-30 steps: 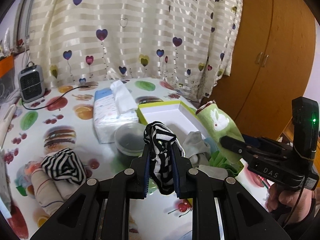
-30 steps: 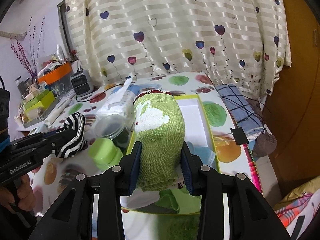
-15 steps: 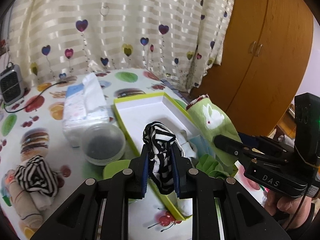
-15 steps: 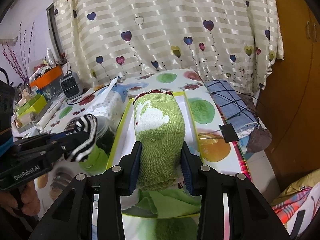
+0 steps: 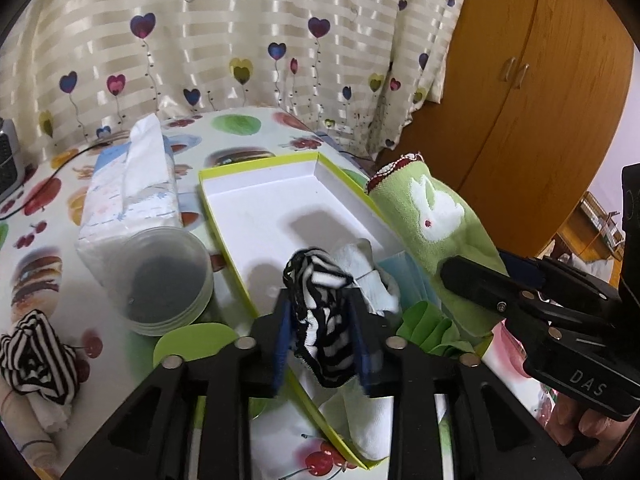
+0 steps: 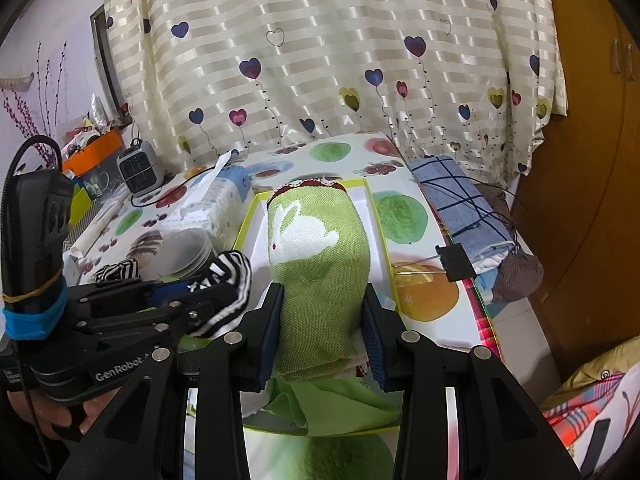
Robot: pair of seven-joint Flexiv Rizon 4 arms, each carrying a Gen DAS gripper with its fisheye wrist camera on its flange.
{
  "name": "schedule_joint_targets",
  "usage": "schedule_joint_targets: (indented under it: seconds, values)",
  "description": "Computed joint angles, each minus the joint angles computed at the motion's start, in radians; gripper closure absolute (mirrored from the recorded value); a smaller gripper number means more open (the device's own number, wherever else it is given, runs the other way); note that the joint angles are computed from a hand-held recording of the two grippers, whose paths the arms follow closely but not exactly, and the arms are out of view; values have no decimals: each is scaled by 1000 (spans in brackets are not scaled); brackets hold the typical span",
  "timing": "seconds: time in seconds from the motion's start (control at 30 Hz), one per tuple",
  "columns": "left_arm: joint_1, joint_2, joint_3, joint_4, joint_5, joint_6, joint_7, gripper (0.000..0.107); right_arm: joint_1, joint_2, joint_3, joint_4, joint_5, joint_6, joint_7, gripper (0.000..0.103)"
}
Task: Organize soft objects
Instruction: 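Lower the rabbit towel into the box with the right gripper while the left releases the sock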
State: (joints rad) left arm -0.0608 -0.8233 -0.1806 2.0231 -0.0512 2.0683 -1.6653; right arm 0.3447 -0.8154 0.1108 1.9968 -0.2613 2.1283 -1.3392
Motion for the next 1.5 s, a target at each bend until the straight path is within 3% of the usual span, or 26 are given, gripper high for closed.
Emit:
schedule_joint_targets:
  seconds: [0.27,0.43,0.63,0.93,1.27,1.4,1.5]
  values:
    - [29,14,-17,25,35,35,-20,69,0,-7,1,-17,-6,-19,3,64]
    - [26,42,-3,69,43,72,-35,68,5,-12,2,-30,-9,-25,3,64]
    - [1,83,40,143,32,179,-64,69,5,-21,15,-63,-32,-61,14,64]
    - [35,102,58,213,34,236,-125,69,24,-57,38,-144,-86,-146,30,64]
    - [73,99,66,240,60,270,-164,69,160,-74,-76,-228,-15,-283,45,59]
    - [73,103,73,253,62,285,-169,69,219,-62,-132,-211,18,-268,29,57]
    - [69,108,78,264,59,297,-170,69,224,-50,-130,-194,33,-242,12,57]
